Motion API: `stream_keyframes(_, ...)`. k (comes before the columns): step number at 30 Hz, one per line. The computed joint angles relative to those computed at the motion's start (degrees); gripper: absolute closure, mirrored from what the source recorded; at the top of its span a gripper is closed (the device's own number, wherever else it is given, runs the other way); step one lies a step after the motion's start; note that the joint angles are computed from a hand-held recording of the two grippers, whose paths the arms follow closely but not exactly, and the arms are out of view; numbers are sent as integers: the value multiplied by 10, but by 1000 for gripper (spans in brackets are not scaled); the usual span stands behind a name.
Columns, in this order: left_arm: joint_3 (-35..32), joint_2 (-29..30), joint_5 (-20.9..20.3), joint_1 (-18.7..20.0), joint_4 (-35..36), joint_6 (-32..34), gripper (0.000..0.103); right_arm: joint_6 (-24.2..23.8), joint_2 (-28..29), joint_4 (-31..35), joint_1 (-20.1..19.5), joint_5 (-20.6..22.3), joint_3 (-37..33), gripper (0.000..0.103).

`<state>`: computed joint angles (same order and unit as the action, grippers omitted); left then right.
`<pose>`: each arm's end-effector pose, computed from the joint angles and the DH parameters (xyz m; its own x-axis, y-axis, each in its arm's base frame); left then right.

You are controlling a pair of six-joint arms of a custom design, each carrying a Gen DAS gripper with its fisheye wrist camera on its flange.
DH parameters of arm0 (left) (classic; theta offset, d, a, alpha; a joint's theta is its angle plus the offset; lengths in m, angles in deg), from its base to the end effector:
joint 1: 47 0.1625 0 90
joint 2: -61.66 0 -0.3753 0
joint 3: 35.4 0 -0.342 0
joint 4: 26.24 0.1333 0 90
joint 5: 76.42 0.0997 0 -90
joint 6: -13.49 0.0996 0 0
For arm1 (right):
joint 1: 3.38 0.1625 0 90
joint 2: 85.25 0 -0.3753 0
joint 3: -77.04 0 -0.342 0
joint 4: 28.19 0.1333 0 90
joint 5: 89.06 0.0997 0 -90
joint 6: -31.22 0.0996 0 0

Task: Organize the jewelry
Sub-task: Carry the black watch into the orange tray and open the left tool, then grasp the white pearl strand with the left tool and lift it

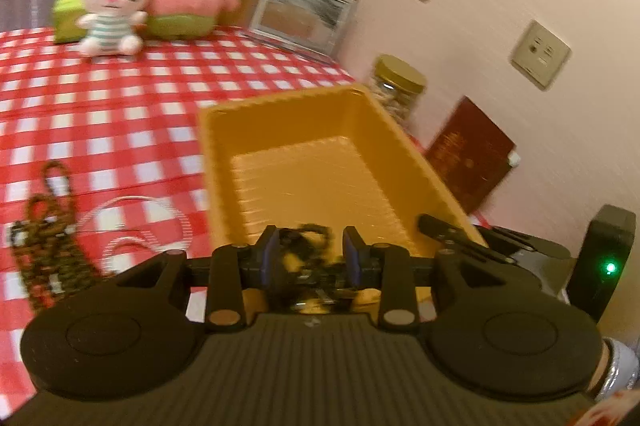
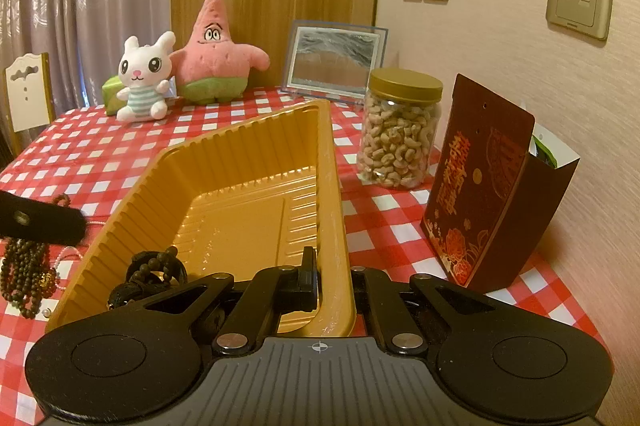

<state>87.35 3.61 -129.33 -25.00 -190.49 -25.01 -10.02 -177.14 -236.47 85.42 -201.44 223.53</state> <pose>-0.3506 -0.3502 0.1099 -0.8756 0.3195 -0.3621 0.4718 0.7262 -0.5001 0.0888 -0.3144 0.3074 -0.6959 -0.0211 0.7178 -0.5977 0.5710 -0.5627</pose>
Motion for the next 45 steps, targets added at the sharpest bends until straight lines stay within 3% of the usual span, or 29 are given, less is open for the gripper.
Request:
stream_keyframes(9,58,-89,68,-10,127,-105,72,-3,3,-4,0,1,0,99)
stream_keyframes(16,83,-111,76,-14,210,-148,74,-14,4,0,-4,6,-5,99)
stream_keyframes(45,25,-4,104,67,135,80,77,-16,12,0,-9,7,-12,98)
